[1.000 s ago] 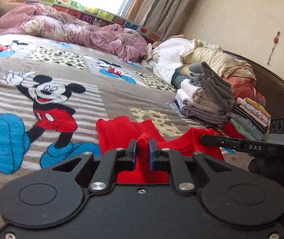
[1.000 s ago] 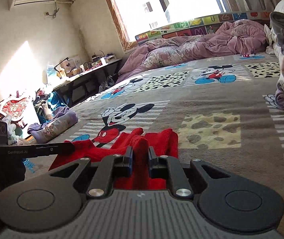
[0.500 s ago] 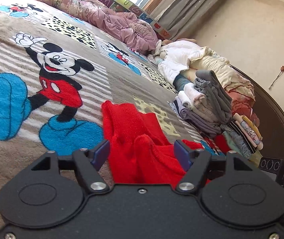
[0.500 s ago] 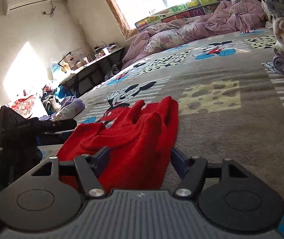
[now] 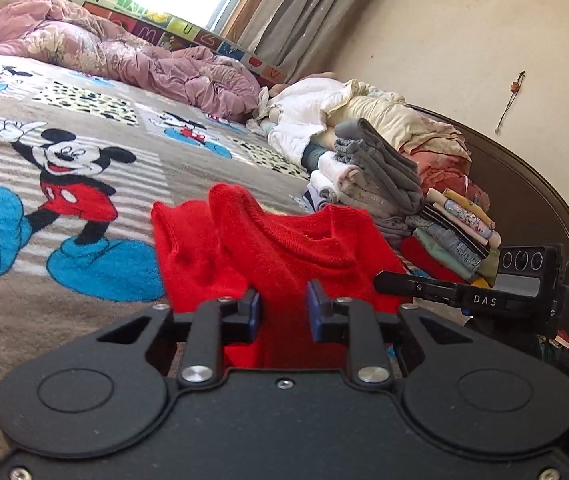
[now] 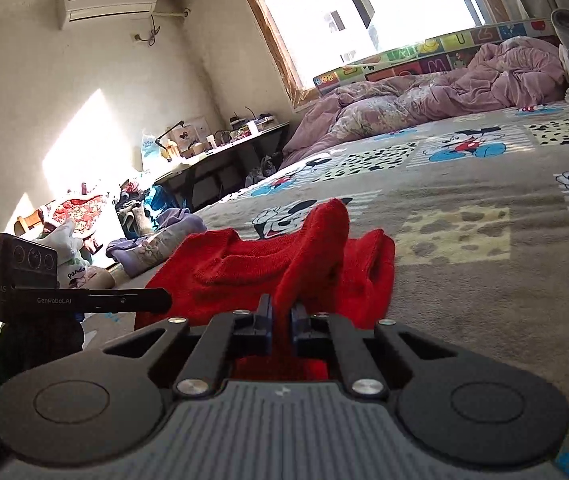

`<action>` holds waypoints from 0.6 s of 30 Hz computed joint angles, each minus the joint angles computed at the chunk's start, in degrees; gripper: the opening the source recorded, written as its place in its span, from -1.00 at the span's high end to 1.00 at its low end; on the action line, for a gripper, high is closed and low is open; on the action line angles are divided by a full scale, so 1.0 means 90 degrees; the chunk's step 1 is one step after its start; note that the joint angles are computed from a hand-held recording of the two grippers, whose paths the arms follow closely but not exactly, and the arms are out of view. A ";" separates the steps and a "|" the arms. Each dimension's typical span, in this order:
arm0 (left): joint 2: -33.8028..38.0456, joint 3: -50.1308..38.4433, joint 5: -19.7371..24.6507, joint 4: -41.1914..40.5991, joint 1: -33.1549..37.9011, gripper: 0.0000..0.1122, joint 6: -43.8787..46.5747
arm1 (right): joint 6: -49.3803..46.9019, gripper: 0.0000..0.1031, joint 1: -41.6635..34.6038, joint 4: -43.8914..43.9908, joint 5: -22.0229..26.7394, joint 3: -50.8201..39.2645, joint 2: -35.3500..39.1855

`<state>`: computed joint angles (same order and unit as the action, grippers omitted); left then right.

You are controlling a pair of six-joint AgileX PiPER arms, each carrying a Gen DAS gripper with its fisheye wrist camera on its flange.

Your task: Fold clothes

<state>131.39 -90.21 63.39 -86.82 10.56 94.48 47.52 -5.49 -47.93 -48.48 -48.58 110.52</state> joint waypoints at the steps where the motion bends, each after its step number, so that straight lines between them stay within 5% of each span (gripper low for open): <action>1: 0.0043 -0.0111 0.0016 -0.0097 -0.0020 0.65 0.0077 | -0.0334 0.80 0.0061 0.0231 -0.0010 0.0004 -0.0038; 5: 0.0450 -0.1002 -0.0030 -0.0303 -0.0132 0.69 -0.0068 | -0.0502 0.80 0.0120 0.0337 0.0133 -0.0683 0.0187; 10: 0.0973 -0.1949 -0.0388 -0.0561 -0.0288 0.71 -0.0452 | 0.0619 0.80 -0.0016 -0.0440 0.0564 -0.2326 0.0944; 18: 0.1891 -0.3698 -0.1054 0.0639 -0.0646 0.72 -0.1656 | 0.1805 0.80 -0.0077 -0.1144 0.1134 -0.3426 0.1942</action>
